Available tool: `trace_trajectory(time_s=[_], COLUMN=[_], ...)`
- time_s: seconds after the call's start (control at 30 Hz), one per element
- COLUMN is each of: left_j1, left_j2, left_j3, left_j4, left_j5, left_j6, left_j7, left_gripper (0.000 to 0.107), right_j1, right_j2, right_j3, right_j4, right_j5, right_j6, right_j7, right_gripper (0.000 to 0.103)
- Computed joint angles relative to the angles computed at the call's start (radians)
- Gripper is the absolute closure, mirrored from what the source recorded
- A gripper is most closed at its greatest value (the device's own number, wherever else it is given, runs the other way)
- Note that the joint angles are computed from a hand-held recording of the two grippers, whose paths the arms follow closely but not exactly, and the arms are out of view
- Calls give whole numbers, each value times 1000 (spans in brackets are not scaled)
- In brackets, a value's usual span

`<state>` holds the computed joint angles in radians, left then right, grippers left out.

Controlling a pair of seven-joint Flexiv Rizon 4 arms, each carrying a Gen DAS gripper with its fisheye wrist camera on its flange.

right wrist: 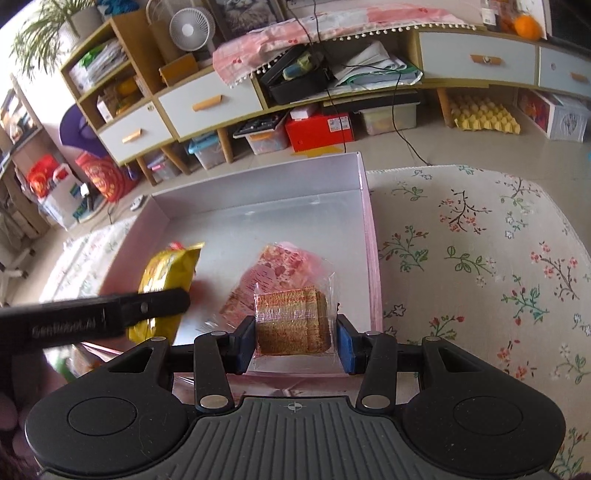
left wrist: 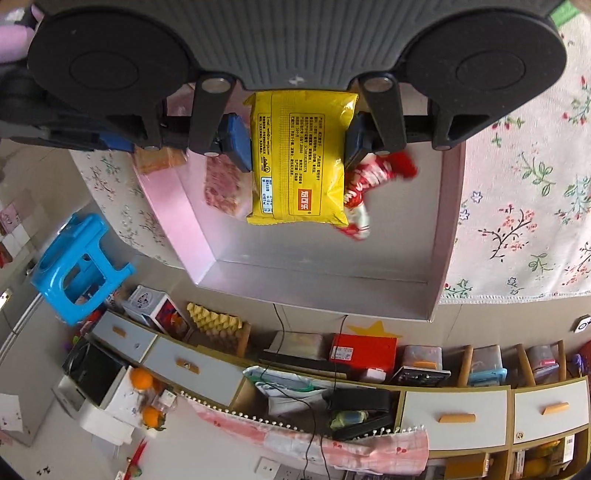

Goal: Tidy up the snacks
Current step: 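Open both tools to release the yellow and cracker packs into the box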

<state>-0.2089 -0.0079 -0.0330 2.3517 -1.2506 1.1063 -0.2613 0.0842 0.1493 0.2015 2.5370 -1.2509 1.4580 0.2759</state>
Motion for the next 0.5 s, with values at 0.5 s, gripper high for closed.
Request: trace_trajectory(time_s=[0.5], left_j1=[-5], left_j2=[-30], left_j3=[-10], left_j4=[-10], left_j5=[-87], left_j6=[11], left_j7=[88], left_gripper=[58], right_j1=[-6], right_j2=[-22], right_j3=[-36], right_j4=[-25], right_j5=[-144], right_j6=[8], right_j7=[55], right_gripper=[57])
